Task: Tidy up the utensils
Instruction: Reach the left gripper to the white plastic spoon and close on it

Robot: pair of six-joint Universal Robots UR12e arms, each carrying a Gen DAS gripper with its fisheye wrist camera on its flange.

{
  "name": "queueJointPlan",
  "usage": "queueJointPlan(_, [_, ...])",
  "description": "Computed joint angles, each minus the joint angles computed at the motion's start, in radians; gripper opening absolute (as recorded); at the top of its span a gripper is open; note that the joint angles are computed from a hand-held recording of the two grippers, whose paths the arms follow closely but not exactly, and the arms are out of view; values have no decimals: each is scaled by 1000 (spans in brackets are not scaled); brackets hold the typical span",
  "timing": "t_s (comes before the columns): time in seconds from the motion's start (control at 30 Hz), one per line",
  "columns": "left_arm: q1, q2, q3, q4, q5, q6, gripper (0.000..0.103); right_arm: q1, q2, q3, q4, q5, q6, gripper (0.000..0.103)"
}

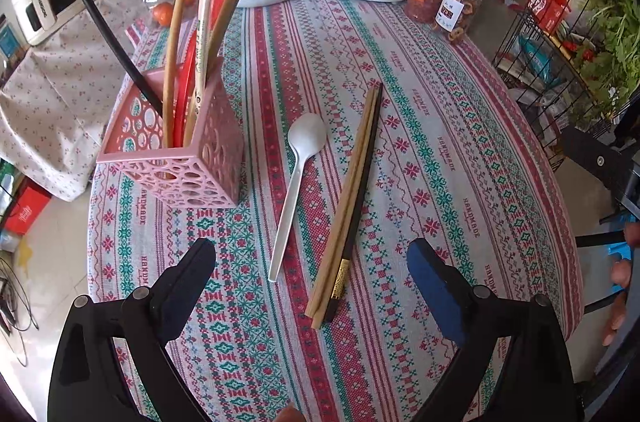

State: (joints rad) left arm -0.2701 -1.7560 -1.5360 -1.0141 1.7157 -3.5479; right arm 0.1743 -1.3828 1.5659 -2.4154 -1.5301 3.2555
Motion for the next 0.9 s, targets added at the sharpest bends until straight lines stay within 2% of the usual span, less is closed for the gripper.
queueJointPlan(0.27, [-4,-82,71,26,-3,4,98,-26,14,-9,29,20,-4,103])
queueJointPlan(0.53, [26,-147,118,36,-78,-69,98,-43,35,-28,50,35,-18,103])
queueJointPlan(0.67, [29,-169,137,35,-60,-98,96,-47,48,-41,67,41,-16,103])
queueJointPlan(0.77, [28,-180,146,26,-34,-122,81,-49,57,-51,78,50,-18,103])
queueJointPlan(0.83, [32,-182,145,23,-48,-125,65,-49,61,-53,80,53,-21,103])
queueJointPlan(0.9, [33,-186,145,24,-52,-125,57,-48,64,-56,84,56,-23,103])
